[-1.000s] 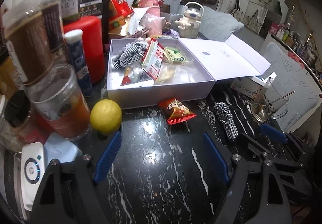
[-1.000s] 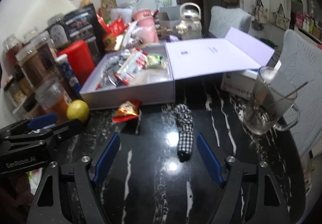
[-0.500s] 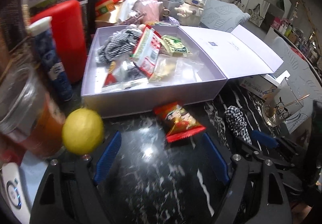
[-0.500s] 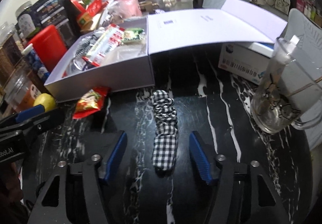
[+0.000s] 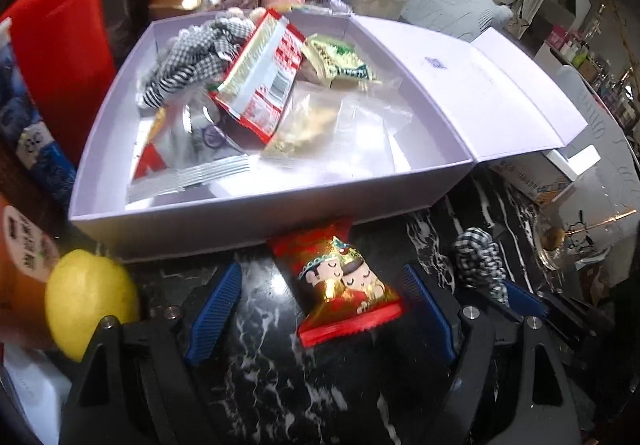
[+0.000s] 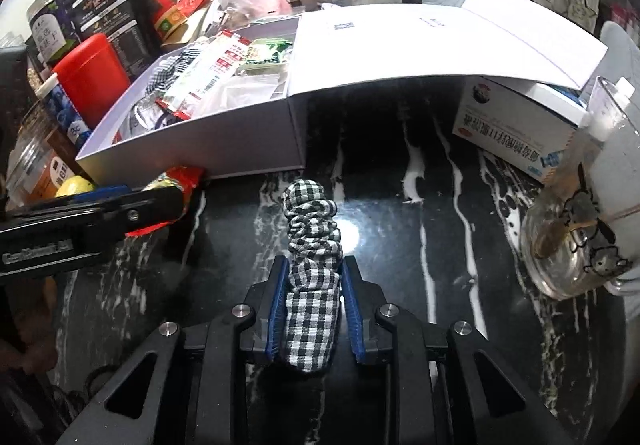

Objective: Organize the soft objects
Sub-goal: 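Close right gripper on the gingham scrunchie while left gripper closes on the red cartoon packet, then lift the red cartoon packet with left gripper while right gripper lifts the scrunchie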

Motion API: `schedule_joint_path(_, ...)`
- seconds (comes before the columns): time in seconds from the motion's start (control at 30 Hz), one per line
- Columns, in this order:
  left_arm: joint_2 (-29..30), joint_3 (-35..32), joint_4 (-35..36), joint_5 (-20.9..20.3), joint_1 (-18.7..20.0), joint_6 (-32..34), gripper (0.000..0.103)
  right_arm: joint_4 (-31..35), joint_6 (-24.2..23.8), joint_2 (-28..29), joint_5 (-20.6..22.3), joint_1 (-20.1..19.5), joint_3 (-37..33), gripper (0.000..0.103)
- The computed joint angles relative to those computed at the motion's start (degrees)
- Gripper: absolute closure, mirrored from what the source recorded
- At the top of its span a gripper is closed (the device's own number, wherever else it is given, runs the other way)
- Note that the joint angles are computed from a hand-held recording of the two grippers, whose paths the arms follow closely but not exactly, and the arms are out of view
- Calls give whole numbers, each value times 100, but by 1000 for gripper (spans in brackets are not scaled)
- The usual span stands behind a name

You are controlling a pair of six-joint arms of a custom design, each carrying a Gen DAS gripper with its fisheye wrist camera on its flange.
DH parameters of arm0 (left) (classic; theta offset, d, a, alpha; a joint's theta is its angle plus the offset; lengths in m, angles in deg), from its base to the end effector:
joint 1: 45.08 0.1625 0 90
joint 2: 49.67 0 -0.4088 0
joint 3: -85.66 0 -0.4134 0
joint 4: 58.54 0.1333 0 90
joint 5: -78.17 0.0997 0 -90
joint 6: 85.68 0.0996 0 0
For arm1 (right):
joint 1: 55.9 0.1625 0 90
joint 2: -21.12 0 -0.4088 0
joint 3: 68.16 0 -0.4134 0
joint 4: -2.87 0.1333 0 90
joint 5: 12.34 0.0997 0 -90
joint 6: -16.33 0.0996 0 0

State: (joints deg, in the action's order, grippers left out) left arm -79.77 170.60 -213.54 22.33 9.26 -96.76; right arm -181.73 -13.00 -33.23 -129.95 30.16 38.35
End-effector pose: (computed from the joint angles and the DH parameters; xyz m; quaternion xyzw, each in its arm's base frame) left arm -0.2569 -0.6826 -0.0340 0.1773 0.9359 -0.1937 0.2350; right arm 0.0440 -0.6295 0.1704 0.1147 -0.9021 0.2731 0.3138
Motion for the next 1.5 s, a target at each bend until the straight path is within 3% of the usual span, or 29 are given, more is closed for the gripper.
schedule_joint_path(0.07, 71, -57, -3, 35, 12, 13, 24, 5, -6, -26, -13, -16, 8, 77)
schedule_joint_path(0.27, 199, -108, -104, 244, -56, 347, 60, -27, 3, -85, -39, -52, 47, 77)
schedule_joint_path(0.5, 35, 214, -168, 199, -145, 364, 62, 16, 67, -219, 91, -65, 242, 79)
schedule_joint_path(0.97, -744, 1612, -492, 33, -523, 165, 62, -324, 144, -730, 329, -73, 1182, 82)
schedule_joint_path(1.33, -995, 2085, -613, -113, -549, 231, 61, -549, 132, -942, 156, -11, 1699, 82)
schedule_joint_path(1.43, -1016, 2254, -878, 7, -596, 398, 60, -428, 228, -945, 159, -20, 1673, 76)
schedule_joint_path(1.5, -993, 2293, -929, 134, -634, 448, 57, -470, 245, -908, 133, -3, 1649, 63)
